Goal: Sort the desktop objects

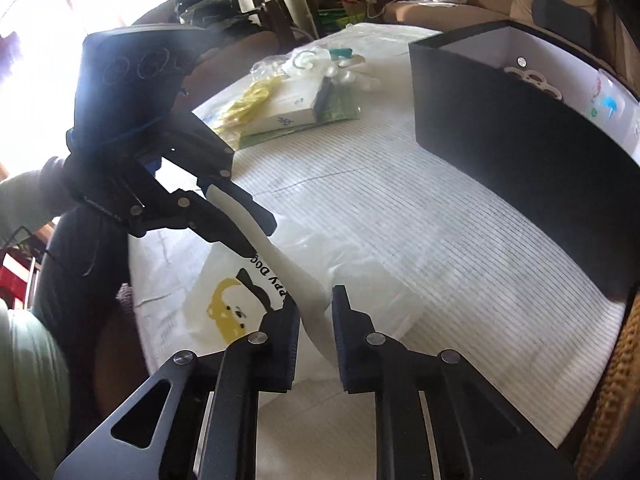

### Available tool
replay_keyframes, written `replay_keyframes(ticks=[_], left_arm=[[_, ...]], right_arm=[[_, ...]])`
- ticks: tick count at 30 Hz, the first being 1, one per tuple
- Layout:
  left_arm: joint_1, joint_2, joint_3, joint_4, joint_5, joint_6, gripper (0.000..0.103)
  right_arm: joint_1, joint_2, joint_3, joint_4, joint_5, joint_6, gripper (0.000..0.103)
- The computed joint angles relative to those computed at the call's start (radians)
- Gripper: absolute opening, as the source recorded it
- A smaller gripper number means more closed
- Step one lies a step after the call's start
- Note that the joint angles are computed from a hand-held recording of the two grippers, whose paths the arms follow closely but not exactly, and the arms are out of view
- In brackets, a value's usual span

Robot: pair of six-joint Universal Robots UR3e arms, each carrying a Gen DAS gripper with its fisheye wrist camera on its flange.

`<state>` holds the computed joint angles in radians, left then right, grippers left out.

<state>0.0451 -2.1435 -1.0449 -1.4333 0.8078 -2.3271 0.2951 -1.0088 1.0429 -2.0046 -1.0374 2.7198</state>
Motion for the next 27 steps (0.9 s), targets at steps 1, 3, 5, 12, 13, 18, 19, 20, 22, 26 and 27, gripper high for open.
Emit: replay_keyframes(ticks=[1, 3, 5, 12, 13, 18, 19, 20, 22, 26, 27], left_arm=[[0.005, 0.043, -0.04, -0.007, -0.012, 0.03, 0.012], [0.02, 0.176, -0.171, -0.008, -0.033, 0.114, 0.012], [0.044, 0.315, -0.295, -0.049, -0.054, 0.222, 0.012], [0.154, 0.627, -0.444, -0.475, -0.075, 0.592, 0.012], [0.164, 0.647, -0.465, -0.498, -0.07, 0.616, 0.013], [0.15, 0.62, -0.566, -0.341, -0.038, 0.475, 0.013], [0.15, 0.602, -0.571, -0.31, -0.038, 0.436, 0.013], [0.147, 0.58, -0.574, -0.263, -0.04, 0.385, 0.013], [0.139, 0.515, -0.552, -0.177, -0.046, 0.274, 0.013], [0.1, 0.338, -0.473, 0.074, -0.026, -0.025, 0.016], [0.087, 0.302, -0.453, 0.125, -0.008, -0.083, 0.025]], right_arm=[[-0.002, -0.033, 0.026, 0.011, 0.01, -0.001, 0.014], [-0.003, -0.099, 0.073, 0.029, 0.033, -0.004, 0.014], [-0.001, -0.202, 0.163, 0.032, 0.057, -0.012, 0.013], [0.089, -0.494, 0.351, 0.125, 0.094, 0.035, 0.013], [0.103, -0.516, 0.374, 0.126, 0.096, 0.051, 0.013], [0.161, -0.515, 0.443, 0.066, 0.036, 0.147, 0.013], [0.159, -0.5, 0.447, 0.041, 0.029, 0.161, 0.013], [0.152, -0.481, 0.443, 0.02, 0.028, 0.17, 0.013], [0.135, -0.429, 0.416, -0.019, 0.027, 0.188, 0.013], [0.1, -0.26, 0.265, -0.046, -0.024, 0.195, 0.013], [0.092, -0.218, 0.234, -0.063, -0.037, 0.206, 0.013]])
